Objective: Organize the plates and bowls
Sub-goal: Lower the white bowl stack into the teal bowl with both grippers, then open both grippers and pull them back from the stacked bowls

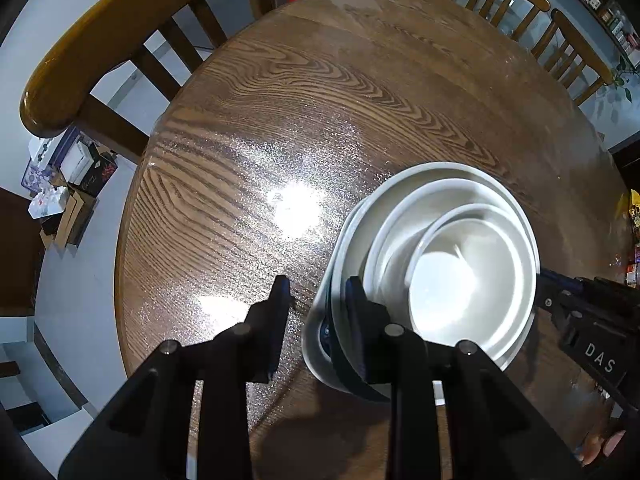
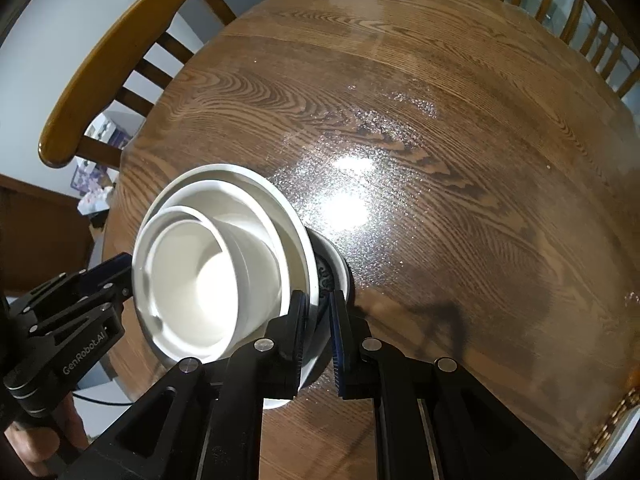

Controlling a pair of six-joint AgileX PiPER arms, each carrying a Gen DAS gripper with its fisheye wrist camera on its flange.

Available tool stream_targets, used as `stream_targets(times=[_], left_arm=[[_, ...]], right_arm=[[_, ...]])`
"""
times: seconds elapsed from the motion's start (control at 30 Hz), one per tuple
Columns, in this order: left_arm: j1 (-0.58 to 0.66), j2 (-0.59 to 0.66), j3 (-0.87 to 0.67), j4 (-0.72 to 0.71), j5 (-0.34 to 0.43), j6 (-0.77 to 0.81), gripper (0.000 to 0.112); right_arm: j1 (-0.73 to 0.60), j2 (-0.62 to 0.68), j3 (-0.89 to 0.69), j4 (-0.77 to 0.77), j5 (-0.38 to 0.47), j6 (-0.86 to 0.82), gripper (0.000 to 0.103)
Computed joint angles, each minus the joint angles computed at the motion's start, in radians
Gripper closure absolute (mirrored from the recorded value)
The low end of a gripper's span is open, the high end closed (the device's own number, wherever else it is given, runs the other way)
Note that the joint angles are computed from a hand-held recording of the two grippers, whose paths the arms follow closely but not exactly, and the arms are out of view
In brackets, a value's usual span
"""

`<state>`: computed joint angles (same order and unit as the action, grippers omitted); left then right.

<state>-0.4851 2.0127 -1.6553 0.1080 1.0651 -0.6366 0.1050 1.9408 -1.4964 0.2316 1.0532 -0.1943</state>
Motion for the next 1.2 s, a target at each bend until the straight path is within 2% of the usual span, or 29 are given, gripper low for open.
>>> stream_targets(times=[0.2,0.3,0.7,0.87,0.97,1.03,1.1,1.17,1.2], left_arm=[[0.010,-0.001,-0.005,-0.016,0.006,0.003,0.084],[0.003,-0.010,-0.004,0.021,0.006,-0.013,0.077],[-0.008,-0.034,0.002,0.063,-0.004,-0.042,0.074],[-0.010,-0.068,0.044,0.065,-0.040,-0.050,0.073],[-0.022,-0.113,0.093,0.088,-0.082,-0.068,0.053],[-0.035,-0.144,0.124,0.111,-0.105,-0.082,0.049],[-0.049,-0.180,0.158,0.137,-0.126,-0.099,0.048],[-0.064,-0.218,0.195,0.169,-0.145,-0.125,0.041],[-0.072,-0.232,0.210,0.186,-0.153,-0.139,0.037]], right_arm=[[-0.043,0.034,-0.034,0.075,0.063,-0.012,0.092],[-0.039,0.013,-0.021,0.061,0.041,-0.013,0.092],[-0.041,-0.016,-0.011,0.064,0.034,-0.032,0.091],[-0.035,-0.051,0.012,0.051,0.003,-0.036,0.090],[-0.037,-0.093,0.047,0.067,-0.020,-0.065,0.089],[-0.045,-0.134,0.085,0.099,-0.041,-0.104,0.078],[-0.050,-0.186,0.136,0.126,-0.081,-0.142,0.047],[-0.058,-0.236,0.184,0.146,-0.118,-0.173,0.035],[-0.060,-0.262,0.209,0.152,-0.135,-0.184,0.035]])
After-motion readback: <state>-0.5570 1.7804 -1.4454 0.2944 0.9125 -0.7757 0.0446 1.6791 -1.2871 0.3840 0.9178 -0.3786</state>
